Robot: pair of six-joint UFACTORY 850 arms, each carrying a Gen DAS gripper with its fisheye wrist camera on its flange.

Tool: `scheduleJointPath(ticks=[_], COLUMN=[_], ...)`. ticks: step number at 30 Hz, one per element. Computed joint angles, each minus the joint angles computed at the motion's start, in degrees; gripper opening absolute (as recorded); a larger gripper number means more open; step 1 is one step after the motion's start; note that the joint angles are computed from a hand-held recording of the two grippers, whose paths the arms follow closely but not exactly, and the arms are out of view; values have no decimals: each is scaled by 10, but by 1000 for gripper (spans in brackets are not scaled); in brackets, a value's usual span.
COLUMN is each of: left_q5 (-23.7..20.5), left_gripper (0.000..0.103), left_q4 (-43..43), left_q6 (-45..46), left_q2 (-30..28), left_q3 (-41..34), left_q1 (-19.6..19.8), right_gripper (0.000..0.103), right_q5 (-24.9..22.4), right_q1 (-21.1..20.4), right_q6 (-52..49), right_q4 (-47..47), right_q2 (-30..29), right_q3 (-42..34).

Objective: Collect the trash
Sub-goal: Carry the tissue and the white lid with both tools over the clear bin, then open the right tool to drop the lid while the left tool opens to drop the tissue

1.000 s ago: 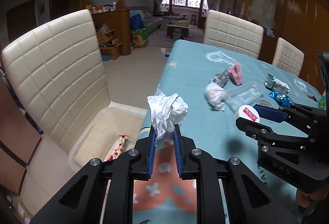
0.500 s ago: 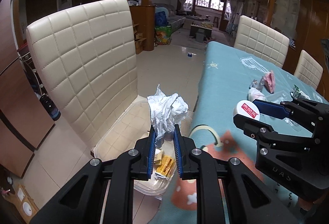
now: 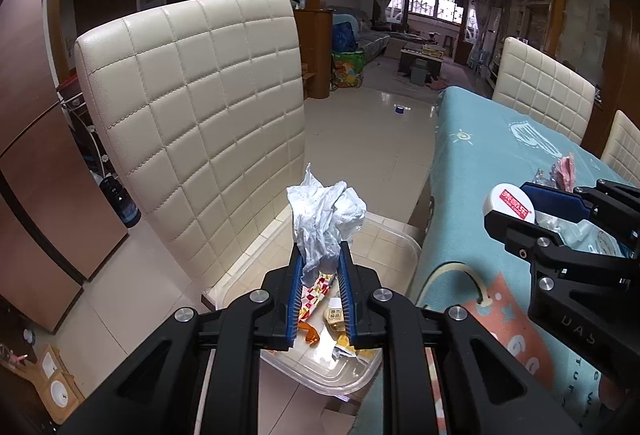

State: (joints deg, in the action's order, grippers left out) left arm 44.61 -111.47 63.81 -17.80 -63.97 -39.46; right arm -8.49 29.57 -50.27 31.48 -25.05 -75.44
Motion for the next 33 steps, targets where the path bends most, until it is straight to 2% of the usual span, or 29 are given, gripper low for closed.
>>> scheduleJointPath(ticks=[9,15,17,27,29,33], left_q5=[11,7,7,4,6,4], left_gripper=[18,18,18,18,18,18], left_q4=[4,-2,-4,-14,-14,-13], left_q6=[4,5,5,17,18,19], left_q2=[-7,-8,-7,-13,-13,-13], left_q3=[-3,-2,-2,-7,-8,-9], left_q1=[7,11,12,12,11,11], right_gripper=[42,47,49,51,55,57], right_q5=[-9,-5,-8,-17,-16,-13], right_q1=[5,3,2,-6,-7,-10], right_q6=[32,-26,-27,10,7,-5], right_q4=[-34,23,25,3,6,20], right_q2=[-17,-14,-15,-19,-17,-14], right_q3=[-16,-13,-13,-16,-14,-9])
